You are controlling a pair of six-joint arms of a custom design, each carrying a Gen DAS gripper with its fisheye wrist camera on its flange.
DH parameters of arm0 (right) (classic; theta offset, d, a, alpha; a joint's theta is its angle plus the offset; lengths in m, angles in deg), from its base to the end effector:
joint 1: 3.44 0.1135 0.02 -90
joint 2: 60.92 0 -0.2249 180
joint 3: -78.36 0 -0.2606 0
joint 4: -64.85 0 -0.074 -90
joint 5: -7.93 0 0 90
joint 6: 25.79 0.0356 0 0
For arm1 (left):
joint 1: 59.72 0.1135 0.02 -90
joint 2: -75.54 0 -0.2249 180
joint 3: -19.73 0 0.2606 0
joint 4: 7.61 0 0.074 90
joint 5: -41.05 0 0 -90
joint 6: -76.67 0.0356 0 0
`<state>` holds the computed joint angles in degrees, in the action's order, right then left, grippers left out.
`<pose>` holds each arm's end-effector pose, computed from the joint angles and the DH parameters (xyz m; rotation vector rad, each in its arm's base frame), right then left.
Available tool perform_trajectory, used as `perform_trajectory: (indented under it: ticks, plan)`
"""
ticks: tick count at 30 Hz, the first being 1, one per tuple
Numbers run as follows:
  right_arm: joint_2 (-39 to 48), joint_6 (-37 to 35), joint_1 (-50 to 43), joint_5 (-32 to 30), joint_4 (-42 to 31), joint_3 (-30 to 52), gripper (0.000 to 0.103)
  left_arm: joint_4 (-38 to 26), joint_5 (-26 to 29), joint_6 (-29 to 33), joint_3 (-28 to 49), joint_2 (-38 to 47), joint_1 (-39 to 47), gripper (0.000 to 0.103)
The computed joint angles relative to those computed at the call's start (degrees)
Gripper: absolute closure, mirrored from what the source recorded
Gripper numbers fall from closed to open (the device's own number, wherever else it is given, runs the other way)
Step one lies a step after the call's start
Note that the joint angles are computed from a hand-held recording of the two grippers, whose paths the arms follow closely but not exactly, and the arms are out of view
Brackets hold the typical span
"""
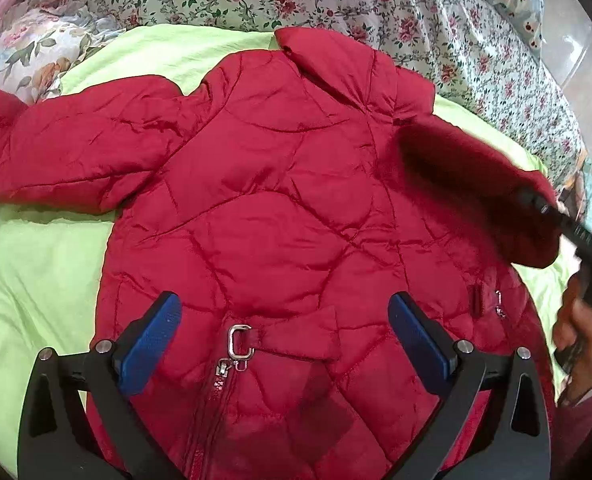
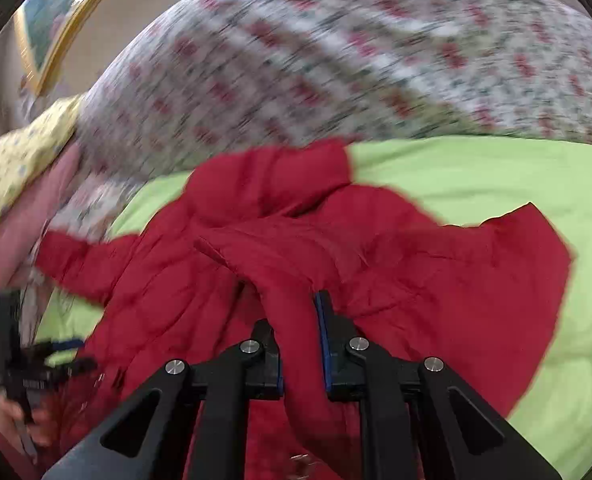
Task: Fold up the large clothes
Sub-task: 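Fold the held sleeve across the jacket back toward the left tool, then open the right tool to release the sleeve and withdraw it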
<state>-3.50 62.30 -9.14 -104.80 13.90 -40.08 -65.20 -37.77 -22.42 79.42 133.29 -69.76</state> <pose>0.2322 -0.0093 0.2439 -0.1085 2.3412 0.4072 0.2173 -0.0455 0.2226 0.0985 2.5561 -0.3781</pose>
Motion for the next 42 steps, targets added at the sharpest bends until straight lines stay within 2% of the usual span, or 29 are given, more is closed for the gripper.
perform_trajectory:
  ticks: [4, 8, 14, 17, 19, 25, 26, 27, 28, 29, 31, 32, 36, 38, 42]
  plan:
    - [0.48, 0.91, 6.29, 1.43, 1.21, -2.18, 0.091, -0.4, 2.7, 0.85, -0.33, -0.63, 2.56, 0.0]
    - [3.2, 0.2, 11.48, 1.46, 1.65, -2.31, 0.091, -1.28, 7.82, 2.06, 0.82, 0.77, 6.13, 0.0]
    - [1.67, -6.55, 14.14, -3.79, 0.88, -4.6, 0.09, -2.74, 13.95, 4.87, 5.47, 4.56, 9.86, 0.0]
    - [3.23, -7.21, 15.34, -0.7, 0.84, -4.98, 0.091, -1.8, 15.67, 5.46, 9.07, 9.45, 9.8, 0.0]
    - [4.73, -7.43, 14.44, -1.68, 0.78, -4.42, 0.09, -1.1, 15.46, 5.16, 11.42, 13.39, 8.91, 0.0]
    - [6.3, -6.64, 16.43, -0.22, 1.79, -3.38, 0.086, 1.07, 20.24, 3.26, 24.09, 31.13, 5.33, 0.0]
    - [6.59, -6.58, 16.52, -0.06, 2.01, -3.34, 0.085, 1.17, 20.35, 3.3, 25.65, 33.15, 4.61, 0.007]
    - [6.41, -6.34, 16.48, -0.03, 2.19, -3.48, 0.085, 0.76, 20.33, 3.52, 27.64, 35.47, 3.77, 0.024]
    - [5.94, -6.33, 16.18, -0.31, 2.14, -3.97, 0.085, 0.36, 20.48, 3.88, 29.05, 37.31, 3.13, 0.036]
    - [5.78, -6.11, 16.08, -0.46, 2.04, -4.1, 0.085, 0.14, 20.98, 4.2, 30.17, 38.94, 2.65, 0.061]
    - [5.44, -5.55, 16.11, 0.12, 1.9, -4.25, 0.083, 1.04, 22.36, 4.15, 30.16, 40.01, 2.67, 0.07]
    - [5.1, -5.44, 16.07, 0.63, 1.54, -4.31, 0.079, 1.99, 23.48, 3.95, 29.12, 39.29, 3.08, 0.078]
    - [2.81, -5.39, 15.15, -1.52, -0.26, -4.97, 0.061, 2.96, 23.26, 5.32, 24.95, 34.32, 5.18, 0.086]
    - [0.05, -5.25, 15.17, -1.19, -1.24, -5.9, 0.058, 4.1, 21.4, 5.65, 21.72, 29.94, 6.29, 0.087]
    - [-3.4, -3.72, 13.26, -1.77, -2.3, -6.83, 0.057, 5.71, 17.89, 5.56, 17.01, 23.43, 8.12, 0.087]
